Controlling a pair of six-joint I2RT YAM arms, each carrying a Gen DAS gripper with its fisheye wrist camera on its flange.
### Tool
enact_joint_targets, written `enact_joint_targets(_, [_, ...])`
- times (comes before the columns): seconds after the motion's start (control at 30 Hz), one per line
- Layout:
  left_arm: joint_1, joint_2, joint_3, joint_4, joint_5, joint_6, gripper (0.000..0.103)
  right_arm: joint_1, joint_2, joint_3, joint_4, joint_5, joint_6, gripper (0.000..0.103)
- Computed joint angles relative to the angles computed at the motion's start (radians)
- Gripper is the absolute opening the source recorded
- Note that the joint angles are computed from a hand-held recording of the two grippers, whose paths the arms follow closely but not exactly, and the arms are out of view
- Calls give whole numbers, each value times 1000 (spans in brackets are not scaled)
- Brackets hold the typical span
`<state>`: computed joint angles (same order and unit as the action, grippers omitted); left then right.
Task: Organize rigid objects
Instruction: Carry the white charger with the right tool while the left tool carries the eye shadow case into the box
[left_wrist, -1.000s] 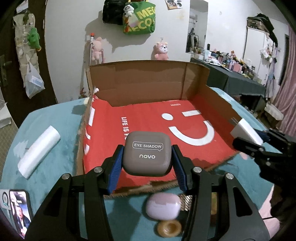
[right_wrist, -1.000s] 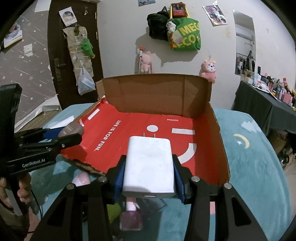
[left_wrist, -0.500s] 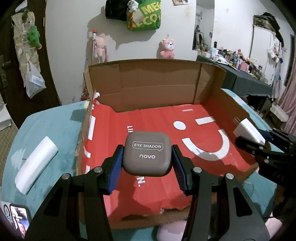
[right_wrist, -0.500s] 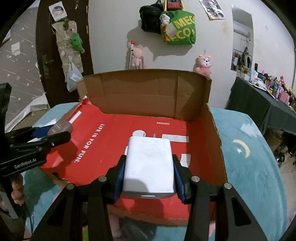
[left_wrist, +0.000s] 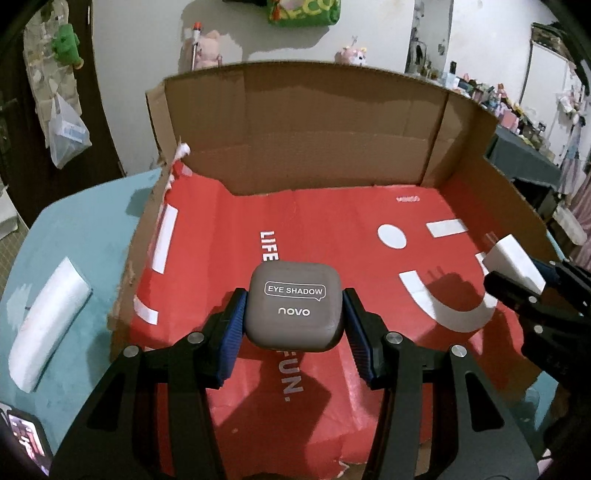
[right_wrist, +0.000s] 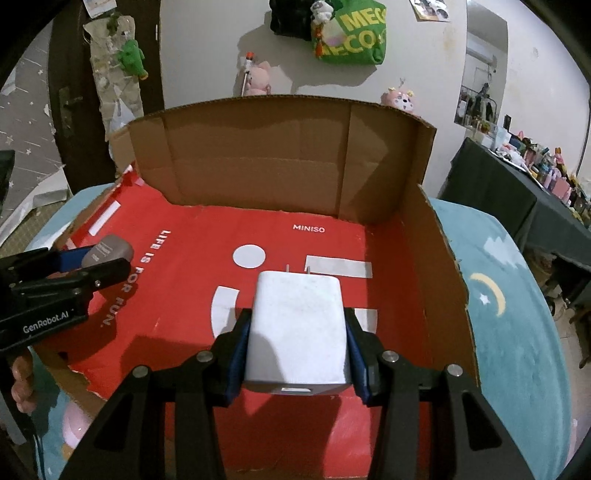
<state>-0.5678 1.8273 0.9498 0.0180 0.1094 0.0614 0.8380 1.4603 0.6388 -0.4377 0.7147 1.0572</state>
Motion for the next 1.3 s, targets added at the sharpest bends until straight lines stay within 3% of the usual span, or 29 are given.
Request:
enact_joint_targets(0.53, [-6,89,97,-104,1,13,49,-101,46,-28,82,-120,-47,49])
enact_joint_targets(1.3, [-25,128,152,-191,-27,35,50,-137,75,-7,63,-199,-65,49])
